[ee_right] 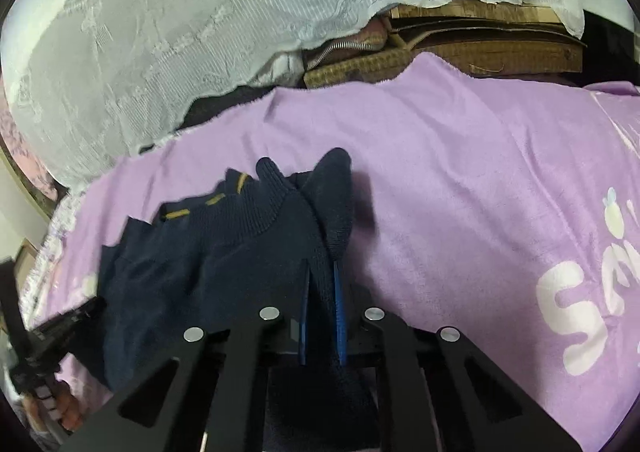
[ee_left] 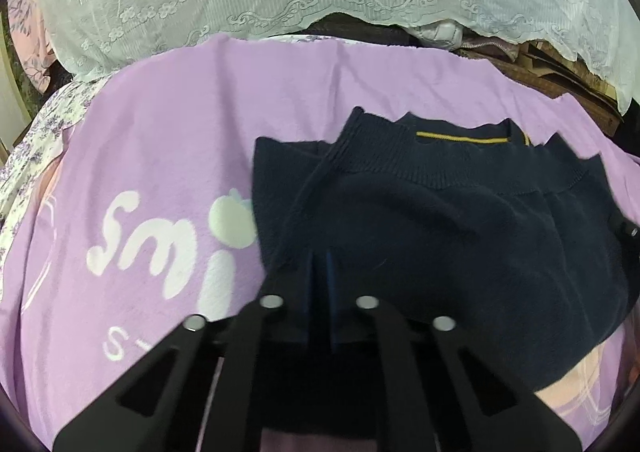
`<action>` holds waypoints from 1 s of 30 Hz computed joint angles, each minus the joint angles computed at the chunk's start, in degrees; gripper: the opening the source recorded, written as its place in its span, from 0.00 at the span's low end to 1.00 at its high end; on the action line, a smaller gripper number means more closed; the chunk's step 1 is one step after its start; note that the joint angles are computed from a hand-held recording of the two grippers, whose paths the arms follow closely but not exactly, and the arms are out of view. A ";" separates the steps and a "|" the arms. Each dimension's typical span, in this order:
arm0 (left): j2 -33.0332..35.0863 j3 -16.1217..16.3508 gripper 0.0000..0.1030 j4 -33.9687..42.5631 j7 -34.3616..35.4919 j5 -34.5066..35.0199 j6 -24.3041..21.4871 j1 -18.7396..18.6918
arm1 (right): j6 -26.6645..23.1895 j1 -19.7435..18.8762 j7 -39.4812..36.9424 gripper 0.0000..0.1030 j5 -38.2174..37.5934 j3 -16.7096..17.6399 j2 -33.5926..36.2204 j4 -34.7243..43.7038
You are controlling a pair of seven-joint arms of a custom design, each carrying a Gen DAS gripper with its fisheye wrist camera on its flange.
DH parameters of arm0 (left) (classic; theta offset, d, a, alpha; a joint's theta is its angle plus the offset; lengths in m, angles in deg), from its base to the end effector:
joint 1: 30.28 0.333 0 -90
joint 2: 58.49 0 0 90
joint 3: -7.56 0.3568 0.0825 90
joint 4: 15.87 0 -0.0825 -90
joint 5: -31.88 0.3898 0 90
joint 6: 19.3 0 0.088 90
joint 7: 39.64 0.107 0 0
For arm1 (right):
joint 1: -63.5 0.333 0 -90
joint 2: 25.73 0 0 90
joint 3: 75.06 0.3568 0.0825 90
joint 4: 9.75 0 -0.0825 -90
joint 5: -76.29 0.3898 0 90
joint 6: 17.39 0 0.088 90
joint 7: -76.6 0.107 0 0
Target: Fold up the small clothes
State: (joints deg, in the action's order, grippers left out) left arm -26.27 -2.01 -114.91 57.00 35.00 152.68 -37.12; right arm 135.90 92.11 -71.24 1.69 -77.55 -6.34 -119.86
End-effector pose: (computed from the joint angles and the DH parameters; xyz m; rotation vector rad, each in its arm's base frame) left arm 0.7184 -0.1920 0.3769 -1.4446 2.1669 -0.7919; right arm 0.5776 0.3185 0.3780 -1.1369 2.0924 -0.6719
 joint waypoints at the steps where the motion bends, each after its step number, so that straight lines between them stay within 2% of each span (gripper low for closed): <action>1: -0.13 -0.25 0.04 -0.29 0.28 -0.02 0.05 0.30 | 0.15 -0.28 -0.89 0.10 0.80 0.12 -0.08 -0.22; 6: -1.01 -0.40 0.04 -1.79 0.66 0.08 0.78 0.66 | 0.33 -0.55 -4.73 0.11 5.53 -0.23 1.36 -0.25; 7: -1.27 -1.66 0.03 -2.09 1.33 -0.57 0.70 1.80 | -0.03 -0.24 -5.09 0.12 5.94 -0.41 1.19 -0.20; 8: -1.51 -4.46 0.03 -2.35 2.85 -2.03 0.43 4.31 | -0.78 0.11 -5.31 0.16 6.38 -0.53 0.96 -0.20; 9: -1.51 -9.00 0.04 -2.19 5.54 -4.79 -0.31 8.29 | -1.46 0.68 -4.08 0.21 5.75 -0.90 0.52 -0.41; 10: -1.41 -11.54 0.04 -1.79 7.17 -6.85 -0.65 10.50 | -1.92 1.17 -2.37 0.21 4.54 -1.22 0.13 -0.53; 12: -1.04 -13.06 0.08 -0.50 9.05 -9.35 0.06 11.44 | -2.35 1.53 0.22 0.21 1.81 -1.29 -0.51 -0.46; 13: -0.66 -12.97 0.14 0.63 9.54 -9.86 -0.42 10.97 | -2.91 1.67 0.98 0.21 0.47 -1.15 -0.69 -0.02; 15: 0.46 -13.49 0.18 3.47 10.87 -10.93 -3.29 10.27 | -3.78 1.49 0.54 0.21 -0.89 -0.51 -0.50 1.43; 16: 1.05 -13.72 0.18 4.80 11.86 -11.41 -4.59 9.78 | -2.63 1.06 0.03 0.21 -1.60 -0.26 0.22 2.96; 18: 2.33 -12.19 0.27 7.46 12.99 -10.99 -6.17 6.92 | 0.93 0.10 -1.27 0.20 -1.49 -0.03 2.08 5.93; 19: 2.84 -9.76 0.36 8.43 12.02 -9.91 -5.97 4.25 | 3.26 -0.43 -2.63 0.19 -0.75 0.01 3.77 8.24; 21: 4.81 -5.59 0.41 11.64 9.59 -7.63 -7.21 -0.11 | 5.80 -1.02 -8.39 0.20 3.35 0.27 7.12 12.43; 22: 6.13 -3.26 0.41 13.64 7.82 -6.20 -8.44 -2.28 | 5.80 -1.87 -13.93 0.20 7.72 1.35 9.50 15.13; 23: 7.46 0.67 0.42 15.61 4.44 -3.93 -9.48 -5.37 | 5.19 -2.09 -16.89 0.20 10.50 1.79 10.75 16.36; 24: 8.43 3.01 0.47 16.78 1.94 -2.16 -9.74 -7.05 | 3.87 -2.20 -19.54 0.20 13.29 2.18 11.88 17.36; 25: 9.36 4.17 0.62 17.50 0.10 -0.95 -9.11 -7.73 | 0.69 -2.55 -23.49 0.17 17.24 3.02 13.23 18.53; 26: 10.02 3.93 0.67 17.57 -0.90 -0.63 -7.49 -7.25 | 0.57 -2.50 -24.60 0.16 18.56 2.69 13.99 18.67; 28: 9.99 1.75 0.67 17.69 -0.77 -0.77 -8.21 -5.41 | 5.34 -0.90 -20.34 0.15 16.44 -0.61 13.52 16.79; 30: 8.46 2.02 0.66 15.54 -1.99 -0.06 -7.04 -5.44 | 5.01 1.74 -18.66 0.19 15.62 -3.14 12.28 16.01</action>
State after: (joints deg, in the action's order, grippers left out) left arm -17.81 0.01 -99.37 55.01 34.94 145.64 -42.56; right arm 140.91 93.85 -89.91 17.31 -80.70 5.95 -103.84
